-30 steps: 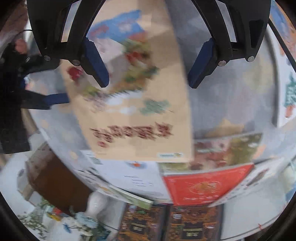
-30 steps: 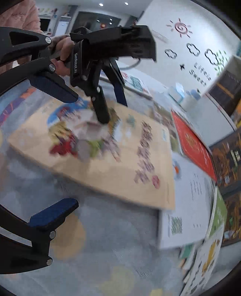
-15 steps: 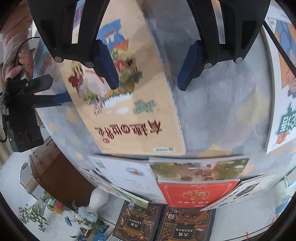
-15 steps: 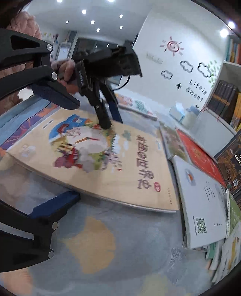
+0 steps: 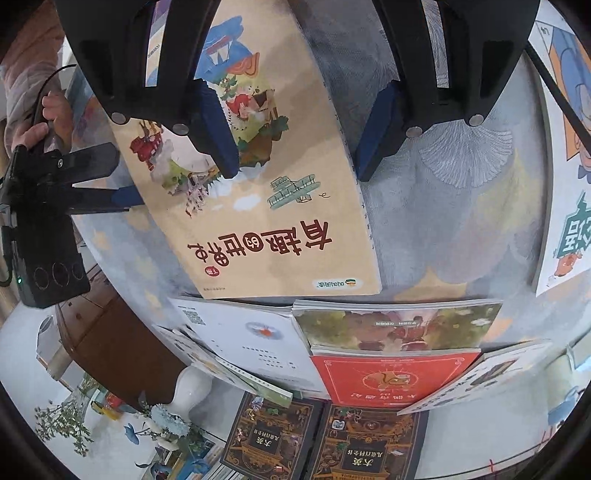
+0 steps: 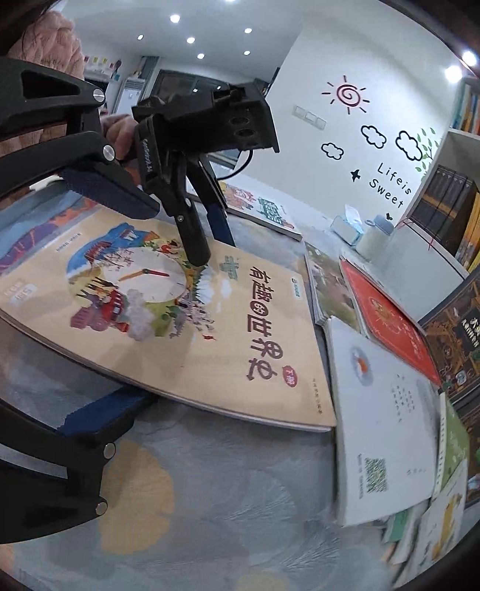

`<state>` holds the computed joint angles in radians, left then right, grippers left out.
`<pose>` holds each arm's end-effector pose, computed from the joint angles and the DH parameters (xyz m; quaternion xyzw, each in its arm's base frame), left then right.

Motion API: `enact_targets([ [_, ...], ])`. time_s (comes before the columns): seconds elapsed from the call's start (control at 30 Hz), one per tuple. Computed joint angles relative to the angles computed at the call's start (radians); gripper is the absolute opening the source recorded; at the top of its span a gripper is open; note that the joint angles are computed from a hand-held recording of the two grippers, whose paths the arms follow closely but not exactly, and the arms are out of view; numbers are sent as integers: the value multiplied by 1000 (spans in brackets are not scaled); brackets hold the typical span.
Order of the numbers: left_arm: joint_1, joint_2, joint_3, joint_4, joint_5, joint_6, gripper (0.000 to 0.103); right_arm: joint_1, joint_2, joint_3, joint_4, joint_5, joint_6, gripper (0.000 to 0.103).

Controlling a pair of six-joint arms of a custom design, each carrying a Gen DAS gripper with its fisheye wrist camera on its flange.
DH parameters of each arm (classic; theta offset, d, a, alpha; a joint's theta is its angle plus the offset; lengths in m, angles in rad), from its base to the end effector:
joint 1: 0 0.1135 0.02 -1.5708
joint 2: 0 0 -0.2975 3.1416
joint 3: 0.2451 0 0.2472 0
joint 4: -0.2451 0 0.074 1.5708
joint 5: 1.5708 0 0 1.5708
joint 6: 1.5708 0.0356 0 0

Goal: Organize books
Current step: 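Tilt the held orange book upright on its edge with the right gripper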

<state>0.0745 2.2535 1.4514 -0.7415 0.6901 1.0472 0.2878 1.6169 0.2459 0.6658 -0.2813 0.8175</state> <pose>0.4208 0.0087 0.1122 0.4439 0.8297 -0.2796 0.1907 0.2105 0.0726 0.1174 0.1785 0.8829 0.3263 0.2867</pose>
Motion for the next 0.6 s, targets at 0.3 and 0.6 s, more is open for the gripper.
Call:
enact_targets([
  [0.3,8,7,1,4,17,6,62,-53,21,-12,7,7,-35,45],
  [0.6,22,-6,-33,76,25,-69,44,-183,148,-58,213,-156,-35,21],
])
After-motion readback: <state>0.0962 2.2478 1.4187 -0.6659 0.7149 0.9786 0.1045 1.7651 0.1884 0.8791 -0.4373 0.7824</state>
